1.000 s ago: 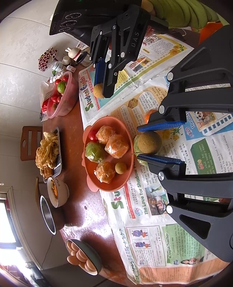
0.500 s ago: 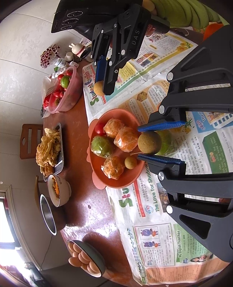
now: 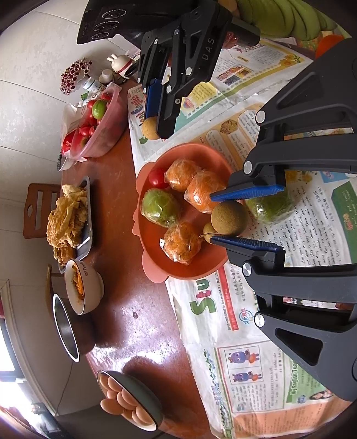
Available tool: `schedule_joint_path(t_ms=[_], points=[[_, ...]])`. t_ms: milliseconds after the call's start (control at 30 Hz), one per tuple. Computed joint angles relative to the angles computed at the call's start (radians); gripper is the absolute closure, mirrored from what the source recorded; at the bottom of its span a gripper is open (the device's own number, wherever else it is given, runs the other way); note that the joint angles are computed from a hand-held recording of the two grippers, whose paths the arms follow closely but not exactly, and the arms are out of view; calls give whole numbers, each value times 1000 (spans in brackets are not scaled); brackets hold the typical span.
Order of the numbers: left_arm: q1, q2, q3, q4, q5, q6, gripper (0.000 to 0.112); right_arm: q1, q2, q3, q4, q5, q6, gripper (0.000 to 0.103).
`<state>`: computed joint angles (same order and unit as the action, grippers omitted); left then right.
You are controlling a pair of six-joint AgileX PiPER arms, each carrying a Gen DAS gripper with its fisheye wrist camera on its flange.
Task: Organize fruits
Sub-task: 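Carry both brown kiwis over the orange plate with both tools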
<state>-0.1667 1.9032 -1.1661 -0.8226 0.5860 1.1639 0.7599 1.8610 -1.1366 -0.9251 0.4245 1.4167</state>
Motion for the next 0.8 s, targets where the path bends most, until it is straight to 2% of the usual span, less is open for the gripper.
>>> schedule_joint_path(t_ms=[800], points=[[2, 126, -110, 20, 11, -45, 94, -48, 68, -35, 60, -45, -77, 78]])
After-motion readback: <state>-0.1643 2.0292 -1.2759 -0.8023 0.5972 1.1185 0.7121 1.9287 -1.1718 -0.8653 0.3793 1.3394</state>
